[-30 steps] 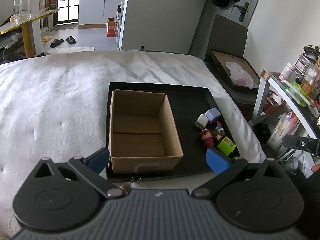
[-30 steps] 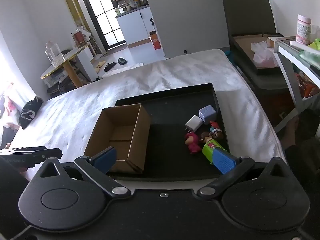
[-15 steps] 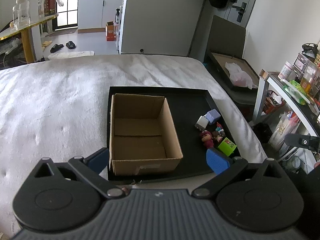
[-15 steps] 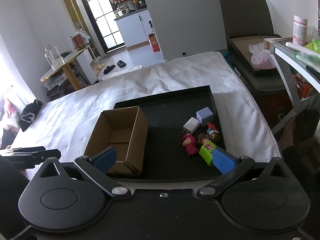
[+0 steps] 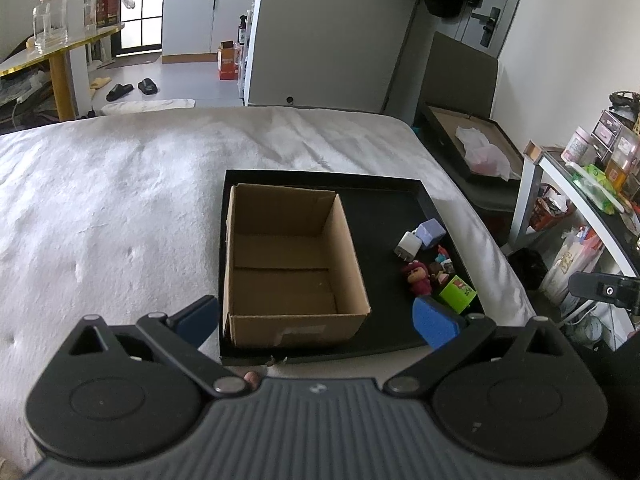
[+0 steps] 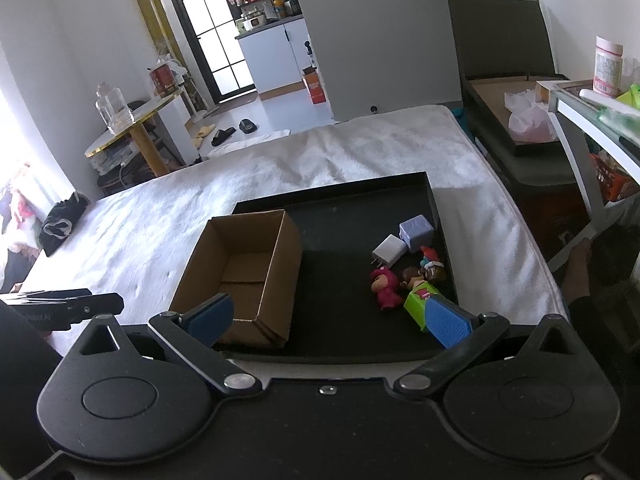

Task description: Organize rigid objects

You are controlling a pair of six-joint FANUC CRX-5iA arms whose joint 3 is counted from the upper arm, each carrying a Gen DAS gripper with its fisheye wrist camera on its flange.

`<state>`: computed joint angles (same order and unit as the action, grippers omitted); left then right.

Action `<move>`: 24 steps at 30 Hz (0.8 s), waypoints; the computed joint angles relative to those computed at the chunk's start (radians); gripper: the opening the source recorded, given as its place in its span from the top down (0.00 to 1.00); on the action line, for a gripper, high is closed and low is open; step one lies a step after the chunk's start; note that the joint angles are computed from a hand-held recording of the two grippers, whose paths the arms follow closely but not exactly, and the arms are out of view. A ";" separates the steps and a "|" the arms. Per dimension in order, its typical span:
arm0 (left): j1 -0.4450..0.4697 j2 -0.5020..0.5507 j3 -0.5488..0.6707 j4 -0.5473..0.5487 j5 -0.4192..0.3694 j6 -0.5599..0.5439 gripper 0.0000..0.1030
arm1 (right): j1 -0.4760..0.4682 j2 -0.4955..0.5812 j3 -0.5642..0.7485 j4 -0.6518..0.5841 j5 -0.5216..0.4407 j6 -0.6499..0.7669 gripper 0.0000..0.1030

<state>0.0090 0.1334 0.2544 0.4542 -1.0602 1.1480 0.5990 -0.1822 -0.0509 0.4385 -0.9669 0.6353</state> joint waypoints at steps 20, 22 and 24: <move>0.002 -0.003 0.006 -0.005 -0.007 -0.003 0.01 | -0.003 -0.011 -0.008 0.002 0.001 -0.009 0.00; 0.003 -0.004 0.004 -0.004 -0.006 -0.005 0.01 | -0.002 -0.012 -0.012 0.007 0.004 -0.014 0.00; 0.002 -0.003 0.004 -0.005 -0.006 -0.003 0.01 | -0.001 -0.013 -0.015 0.013 0.007 -0.020 0.00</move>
